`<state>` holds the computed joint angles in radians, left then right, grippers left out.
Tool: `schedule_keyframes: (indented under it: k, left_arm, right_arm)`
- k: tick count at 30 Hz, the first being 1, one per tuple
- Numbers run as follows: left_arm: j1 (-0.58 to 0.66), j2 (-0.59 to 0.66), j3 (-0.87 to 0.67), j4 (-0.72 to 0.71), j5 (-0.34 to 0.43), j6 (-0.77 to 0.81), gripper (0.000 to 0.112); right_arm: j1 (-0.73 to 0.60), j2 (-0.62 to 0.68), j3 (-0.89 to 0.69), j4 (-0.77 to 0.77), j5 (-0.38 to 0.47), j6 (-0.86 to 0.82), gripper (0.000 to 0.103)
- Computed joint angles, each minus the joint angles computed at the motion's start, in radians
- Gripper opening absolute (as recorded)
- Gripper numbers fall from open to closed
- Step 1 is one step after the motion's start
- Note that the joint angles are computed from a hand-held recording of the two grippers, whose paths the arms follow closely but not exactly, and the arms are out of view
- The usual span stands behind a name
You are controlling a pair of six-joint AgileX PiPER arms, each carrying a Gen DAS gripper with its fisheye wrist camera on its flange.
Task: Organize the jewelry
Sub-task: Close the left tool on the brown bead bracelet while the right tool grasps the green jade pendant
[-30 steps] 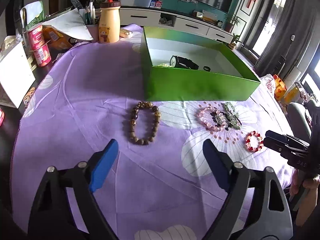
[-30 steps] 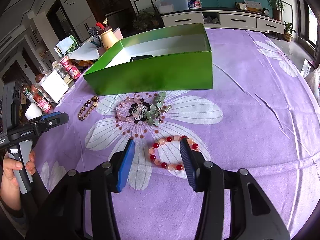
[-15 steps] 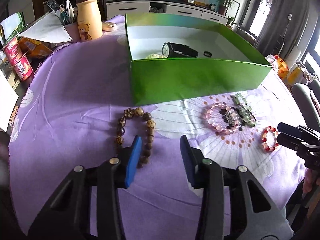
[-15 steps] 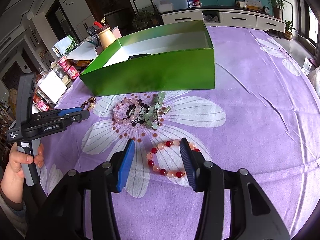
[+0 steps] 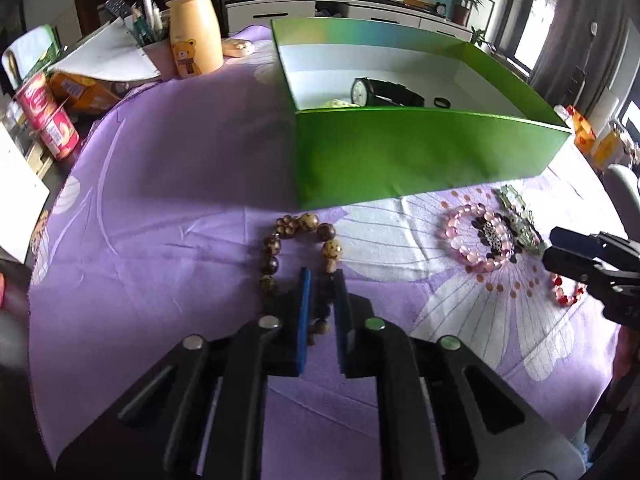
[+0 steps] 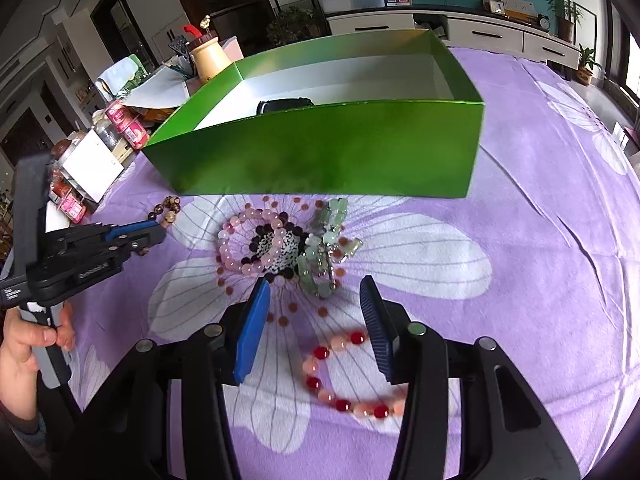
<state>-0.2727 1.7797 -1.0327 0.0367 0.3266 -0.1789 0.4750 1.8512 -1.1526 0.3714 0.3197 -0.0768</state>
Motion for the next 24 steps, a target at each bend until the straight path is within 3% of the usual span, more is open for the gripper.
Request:
schedule_keyframes:
  k: [4,9,12,14,18,24]
  left_arm:
    - [0.041,-0.011,0.027,-0.199,-0.028,0.167,0.008]
    - [0.049,-0.022,0.050,-0.307,-0.043,0.248,0.008]
    - [0.058,-0.027,0.063,-0.403,-0.049,0.330,0.008]
    - [0.070,-0.032,0.072,-0.504,-0.041,0.416,0.008]
    - [0.088,-0.046,0.095,-0.626,-0.031,0.520,0.007]
    - [0.108,-0.088,0.127,-0.737,-0.020,0.619,0.007]
  right_arm:
    - [0.019,0.031,-0.039,-0.140,-0.001,0.124,0.036]
    - [0.041,0.041,-0.051,-0.333,-0.006,0.294,0.018]
    - [0.043,0.034,-0.033,-0.366,-0.029,0.328,0.015]
    - [0.041,0.018,-0.013,-0.314,-0.057,0.288,0.004]
    - [0.051,-0.029,0.025,-0.373,-0.079,0.341,0.003]
    - [0.045,-0.103,0.084,-0.312,-0.108,0.296,0.003]
